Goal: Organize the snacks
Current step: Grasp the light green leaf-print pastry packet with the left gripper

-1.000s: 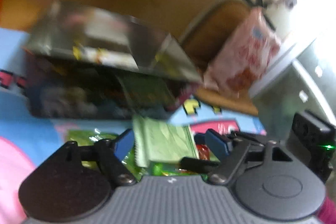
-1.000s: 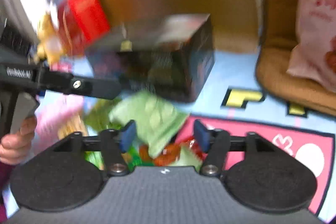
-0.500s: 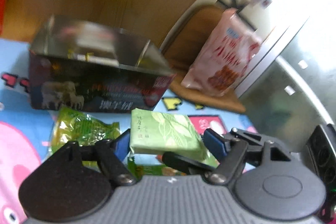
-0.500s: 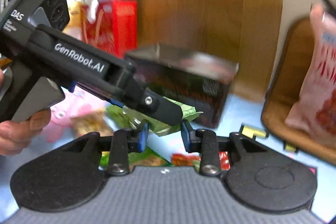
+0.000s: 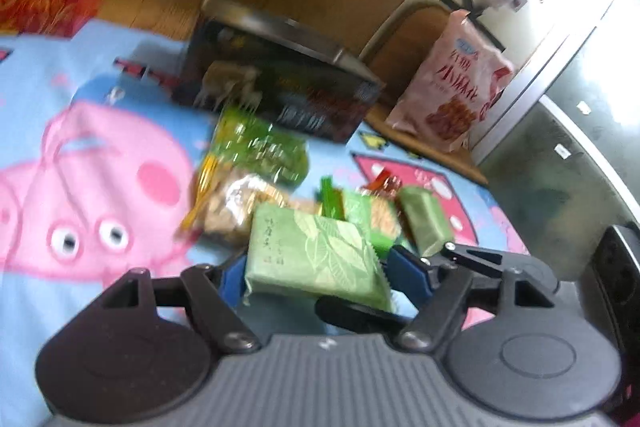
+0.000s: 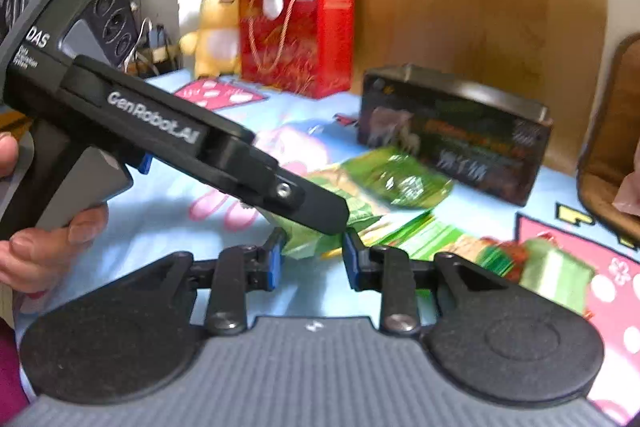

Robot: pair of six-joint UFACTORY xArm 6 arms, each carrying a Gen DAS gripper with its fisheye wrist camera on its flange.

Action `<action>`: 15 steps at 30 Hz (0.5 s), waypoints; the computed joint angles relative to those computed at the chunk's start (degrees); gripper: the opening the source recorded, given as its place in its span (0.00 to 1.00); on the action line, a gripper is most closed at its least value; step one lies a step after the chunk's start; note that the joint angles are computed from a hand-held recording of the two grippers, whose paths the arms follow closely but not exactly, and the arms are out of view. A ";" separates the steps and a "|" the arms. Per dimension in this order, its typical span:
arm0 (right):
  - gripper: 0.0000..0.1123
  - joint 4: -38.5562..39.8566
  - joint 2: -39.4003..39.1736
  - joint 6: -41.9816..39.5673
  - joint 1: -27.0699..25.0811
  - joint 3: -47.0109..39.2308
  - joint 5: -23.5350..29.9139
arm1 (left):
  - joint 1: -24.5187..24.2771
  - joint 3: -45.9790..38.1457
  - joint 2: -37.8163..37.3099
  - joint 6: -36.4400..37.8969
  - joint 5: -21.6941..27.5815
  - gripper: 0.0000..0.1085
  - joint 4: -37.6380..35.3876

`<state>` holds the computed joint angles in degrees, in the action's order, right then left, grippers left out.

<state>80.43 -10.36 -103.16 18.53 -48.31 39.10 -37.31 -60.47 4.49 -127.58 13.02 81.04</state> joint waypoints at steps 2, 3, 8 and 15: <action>0.31 -0.03 -0.39 -0.54 0.78 0.90 -1.18 | -0.71 0.60 -0.23 1.80 1.30 0.67 -1.47; 0.32 -0.36 -0.52 -0.51 1.05 1.23 -1.68 | -1.01 0.44 0.03 3.24 1.69 0.68 -2.56; 0.48 -0.84 -0.19 0.51 2.11 1.40 -3.74 | -1.28 2.33 -2.17 4.58 2.73 0.77 -2.57; 0.46 -0.76 -1.24 0.27 0.94 2.60 -2.08 | 1.81 5.17 -4.22 0.82 -1.25 0.59 -1.02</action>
